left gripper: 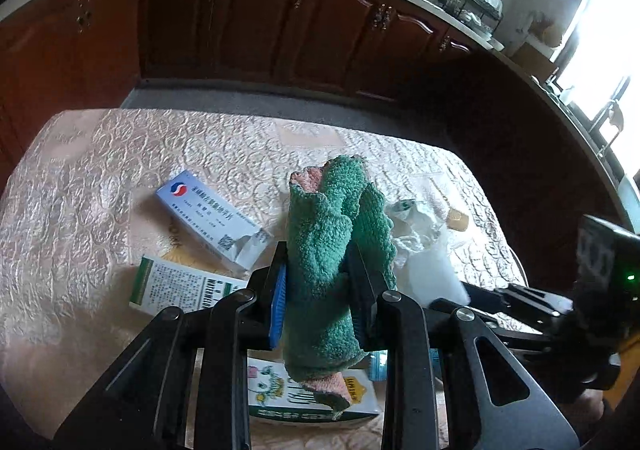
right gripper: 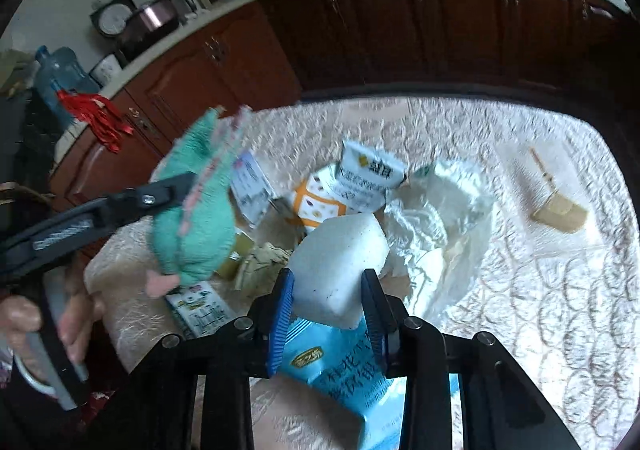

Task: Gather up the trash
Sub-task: 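Grasp the green towel with the left tool while the right tool grasps another white foam block, then carry the towel and foam block over the bin and open both tools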

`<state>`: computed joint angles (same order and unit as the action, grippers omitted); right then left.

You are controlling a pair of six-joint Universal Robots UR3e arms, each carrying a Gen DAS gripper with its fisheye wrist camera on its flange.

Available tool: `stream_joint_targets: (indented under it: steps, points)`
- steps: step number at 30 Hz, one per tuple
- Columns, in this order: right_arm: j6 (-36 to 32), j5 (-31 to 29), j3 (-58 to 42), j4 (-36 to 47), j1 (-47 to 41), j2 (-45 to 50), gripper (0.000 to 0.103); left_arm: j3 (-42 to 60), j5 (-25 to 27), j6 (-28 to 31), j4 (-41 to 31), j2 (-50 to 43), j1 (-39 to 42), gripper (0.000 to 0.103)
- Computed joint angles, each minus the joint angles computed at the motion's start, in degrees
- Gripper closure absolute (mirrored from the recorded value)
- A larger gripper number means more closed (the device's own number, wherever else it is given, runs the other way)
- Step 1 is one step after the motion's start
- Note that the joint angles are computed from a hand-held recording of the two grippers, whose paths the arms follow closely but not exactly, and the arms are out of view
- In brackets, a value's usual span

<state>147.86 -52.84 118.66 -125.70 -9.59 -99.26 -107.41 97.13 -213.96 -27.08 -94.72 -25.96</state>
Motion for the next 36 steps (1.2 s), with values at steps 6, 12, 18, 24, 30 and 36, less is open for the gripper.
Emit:
stream_joint_targets:
  steps: [6, 12, 18, 24, 30, 36]
  points:
    - [-5.9, 4.6, 1.1, 9.4, -8.0, -8.5, 0.07, 5.9, 2.0, -0.2, -2.0, -3.0, -3.7, 0.079]
    - [-12.6, 7.2, -0.1, 20.6, -15.7, -14.8, 0.07, 12.7, 3.8, -0.3, -4.8, -7.0, -7.1, 0.079]
    - [-18.9, 9.3, -1.4, 30.4, -22.8, -19.4, 0.07, 20.0, 5.3, 0.1, -7.9, -11.9, -10.0, 0.079]
    - [-24.2, 10.9, -2.9, 38.1, -28.4, -22.9, 0.07, 25.5, 6.6, 0.4, -10.1, -14.7, -11.8, 0.079]
    - [-30.0, 12.4, -5.7, 46.6, -34.3, -25.4, 0.07, 31.8, 7.3, 1.1, -12.1, -17.7, -13.5, 0.079]
    - [-37.8, 13.4, -9.6, 57.0, -41.5, -27.5, 0.07, 39.2, 7.3, 2.1, -14.0, -21.6, -15.0, 0.079]
